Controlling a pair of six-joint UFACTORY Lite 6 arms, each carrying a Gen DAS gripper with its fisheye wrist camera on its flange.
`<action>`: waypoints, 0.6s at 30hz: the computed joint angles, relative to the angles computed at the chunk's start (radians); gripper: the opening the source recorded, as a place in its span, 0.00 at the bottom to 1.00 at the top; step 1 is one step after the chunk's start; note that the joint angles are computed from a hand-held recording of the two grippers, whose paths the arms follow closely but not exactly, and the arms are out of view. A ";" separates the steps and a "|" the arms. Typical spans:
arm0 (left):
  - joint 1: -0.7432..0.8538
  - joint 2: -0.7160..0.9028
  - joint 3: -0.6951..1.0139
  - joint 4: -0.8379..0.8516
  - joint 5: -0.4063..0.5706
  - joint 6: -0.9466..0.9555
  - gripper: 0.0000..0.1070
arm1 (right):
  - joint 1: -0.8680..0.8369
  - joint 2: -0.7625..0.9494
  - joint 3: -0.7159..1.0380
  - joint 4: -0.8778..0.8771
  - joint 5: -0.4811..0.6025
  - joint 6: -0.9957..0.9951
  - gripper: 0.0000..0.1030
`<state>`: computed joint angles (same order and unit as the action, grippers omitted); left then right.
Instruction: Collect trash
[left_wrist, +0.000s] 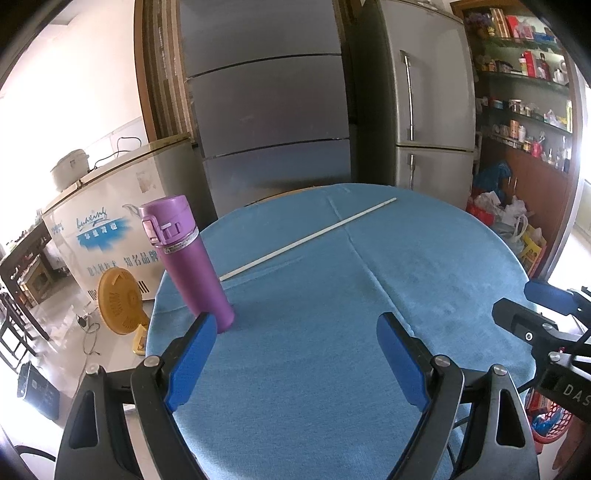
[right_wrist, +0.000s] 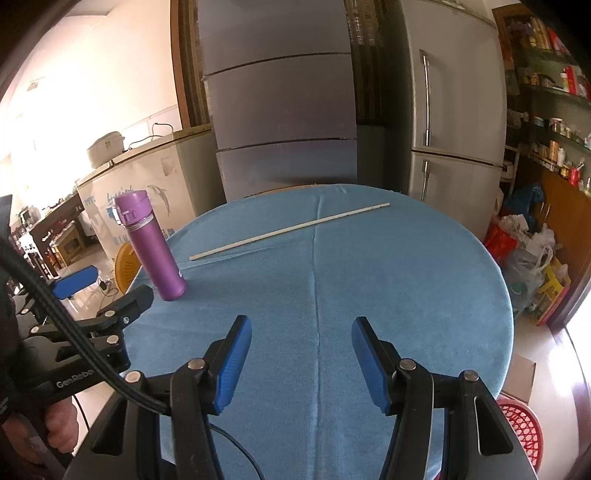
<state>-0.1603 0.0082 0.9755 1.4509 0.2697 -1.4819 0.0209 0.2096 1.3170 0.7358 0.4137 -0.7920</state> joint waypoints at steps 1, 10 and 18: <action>-0.004 -0.001 0.000 0.001 0.004 -0.001 0.83 | 0.001 -0.002 -0.003 0.000 -0.001 0.000 0.59; -0.038 -0.035 -0.017 -0.005 0.035 0.010 0.83 | -0.022 -0.038 -0.056 0.031 0.001 -0.027 0.59; -0.064 -0.027 -0.011 -0.024 0.046 0.034 0.83 | -0.048 -0.028 -0.080 0.038 0.010 -0.023 0.59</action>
